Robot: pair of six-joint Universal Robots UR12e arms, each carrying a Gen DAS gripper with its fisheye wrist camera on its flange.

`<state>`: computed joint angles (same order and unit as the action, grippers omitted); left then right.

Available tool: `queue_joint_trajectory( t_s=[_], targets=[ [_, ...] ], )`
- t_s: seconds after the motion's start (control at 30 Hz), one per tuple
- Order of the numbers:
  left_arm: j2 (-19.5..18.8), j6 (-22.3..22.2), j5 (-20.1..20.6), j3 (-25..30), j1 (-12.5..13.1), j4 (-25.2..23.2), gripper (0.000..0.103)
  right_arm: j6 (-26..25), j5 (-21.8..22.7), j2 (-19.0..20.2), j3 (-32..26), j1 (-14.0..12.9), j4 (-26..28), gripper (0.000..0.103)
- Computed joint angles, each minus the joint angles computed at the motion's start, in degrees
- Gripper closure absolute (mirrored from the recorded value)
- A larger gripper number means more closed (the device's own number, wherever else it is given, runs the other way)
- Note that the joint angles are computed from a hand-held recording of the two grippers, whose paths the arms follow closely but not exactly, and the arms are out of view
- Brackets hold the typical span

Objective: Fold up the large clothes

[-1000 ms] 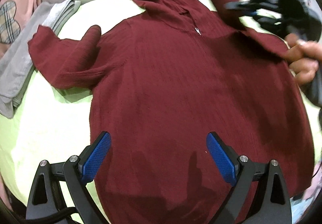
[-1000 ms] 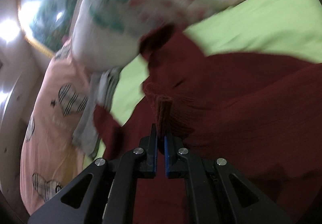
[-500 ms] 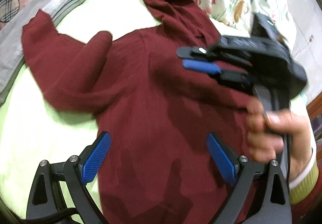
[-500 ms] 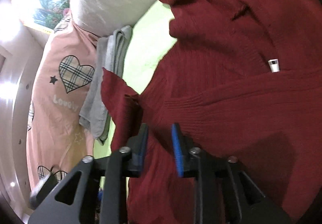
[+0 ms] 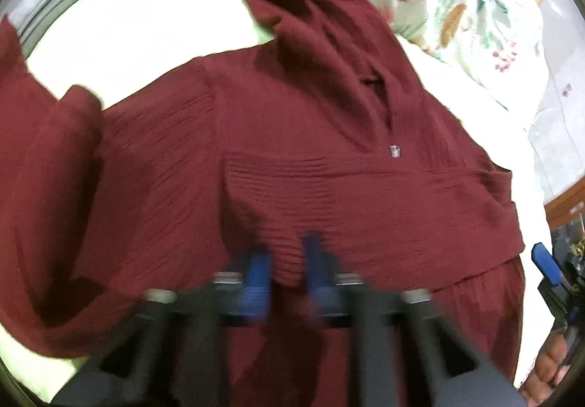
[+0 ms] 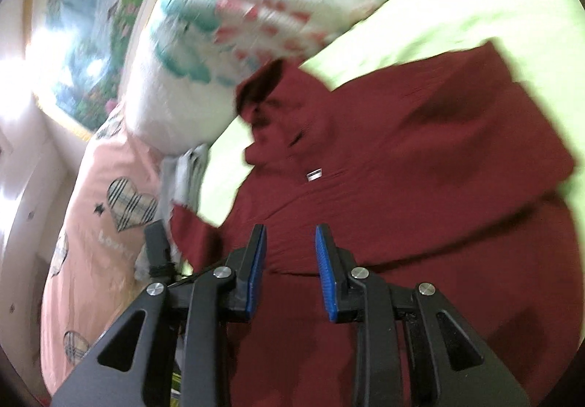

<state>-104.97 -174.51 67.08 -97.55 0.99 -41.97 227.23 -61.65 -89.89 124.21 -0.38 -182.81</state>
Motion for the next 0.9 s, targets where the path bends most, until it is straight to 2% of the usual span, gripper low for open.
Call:
queue_joint_trajectory(
  t_s=[0.1,0.17,0.23,0.3,0.4,0.5,0.63,0.73,0.9],
  targets=[
    [1.3,-0.6,1.2,-1.9,-0.4,6.2,0.096,-0.3,-3.6,-2.3,1.8,-1.6,1.1,0.074],
    [2.1,-1.9,0.5,-3.0,0.3,10.1,0.096,-1.2,-5.9,-3.7,2.3,-2.6,3.1,0.074],
    [2.5,-3.8,3.3,-3.7,1.0,12.5,0.096,-2.3,-8.4,-4.9,2.7,-4.0,5.2,0.074],
    [2.3,-4.2,3.7,-3.5,1.8,11.6,0.096,-3.5,-10.2,-5.2,2.7,-5.1,6.7,0.072],
    [1.9,-5.2,3.4,-3.2,2.6,10.0,0.096,-6.8,-10.1,-3.8,1.3,-6.7,10.9,0.057],
    [2.1,-5.4,3.7,-3.8,2.7,10.3,0.096,-9.4,-9.2,-1.0,-1.2,-7.2,14.9,0.056],
    [2.2,-7.7,7.0,-4.3,2.7,12.2,0.096,-11.8,-8.4,2.4,-3.9,-7.3,18.1,0.056],
    [2.2,-8.5,6.4,-4.5,3.4,12.4,0.096,-13.1,-7.5,3.7,-4.9,-7.5,18.6,0.055],
    [2.3,-7.0,7.7,-4.5,2.7,12.1,0.096,-14.8,-6.1,5.8,-6.8,-7.1,18.5,0.056]
  ],
)
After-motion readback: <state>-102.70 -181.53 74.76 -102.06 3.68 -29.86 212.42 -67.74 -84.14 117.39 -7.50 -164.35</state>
